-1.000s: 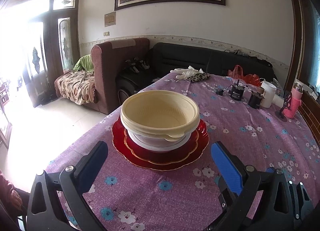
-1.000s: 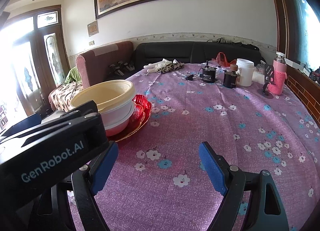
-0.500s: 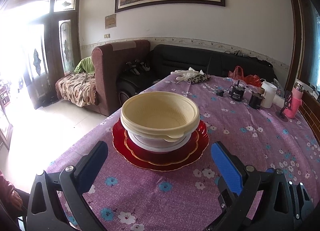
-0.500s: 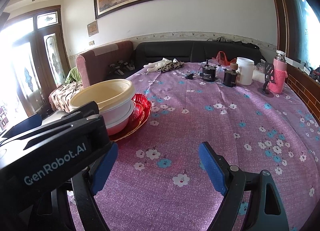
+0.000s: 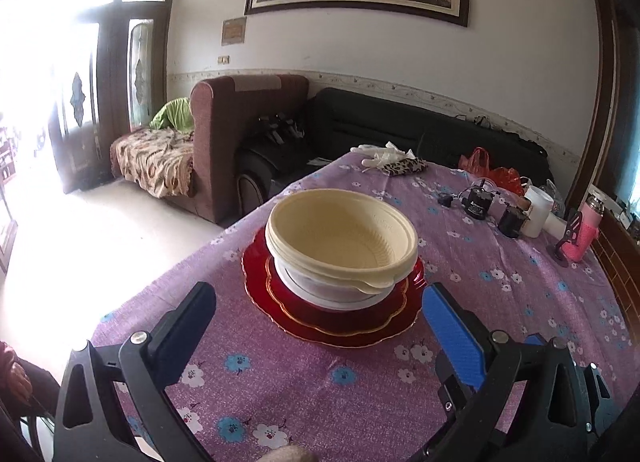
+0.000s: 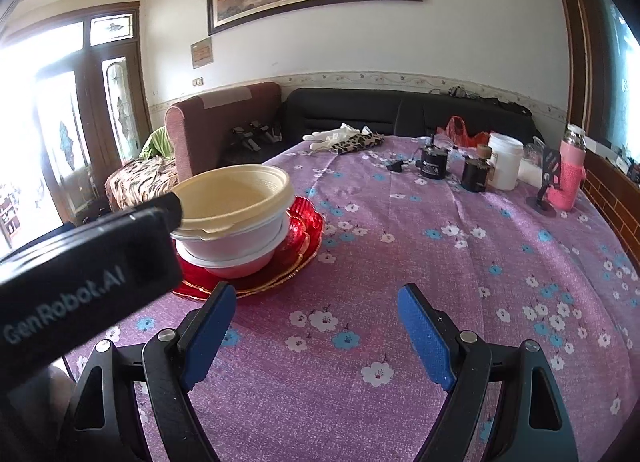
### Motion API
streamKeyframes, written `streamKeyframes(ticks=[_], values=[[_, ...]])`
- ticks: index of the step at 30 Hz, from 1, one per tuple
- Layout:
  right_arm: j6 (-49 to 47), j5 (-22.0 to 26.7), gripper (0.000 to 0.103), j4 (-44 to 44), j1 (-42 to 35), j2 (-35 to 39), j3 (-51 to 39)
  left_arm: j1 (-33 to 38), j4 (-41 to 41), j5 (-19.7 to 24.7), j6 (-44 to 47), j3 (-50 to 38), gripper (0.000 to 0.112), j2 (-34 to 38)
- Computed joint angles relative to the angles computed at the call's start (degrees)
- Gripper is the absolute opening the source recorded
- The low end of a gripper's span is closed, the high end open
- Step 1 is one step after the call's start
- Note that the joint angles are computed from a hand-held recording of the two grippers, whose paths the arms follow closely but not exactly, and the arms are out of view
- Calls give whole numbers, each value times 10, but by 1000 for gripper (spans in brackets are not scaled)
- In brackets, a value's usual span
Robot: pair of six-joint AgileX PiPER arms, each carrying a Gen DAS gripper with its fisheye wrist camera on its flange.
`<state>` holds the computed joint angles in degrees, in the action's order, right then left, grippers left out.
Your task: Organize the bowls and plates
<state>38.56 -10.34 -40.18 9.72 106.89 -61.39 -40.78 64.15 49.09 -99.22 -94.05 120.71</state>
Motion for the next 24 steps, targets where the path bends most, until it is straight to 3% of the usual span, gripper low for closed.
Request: streamKeyframes(ticks=[5,20,24], values=[[3,18,87,-21,18,-2,-18,40,-84,-44,54,2,103,-2],[-58,49,87,17,61,17,-48,55,-75,-13,38,16,103,-1],[-128,62,87,85,70,25,-57,59,-78,-14,40,16,103,0]])
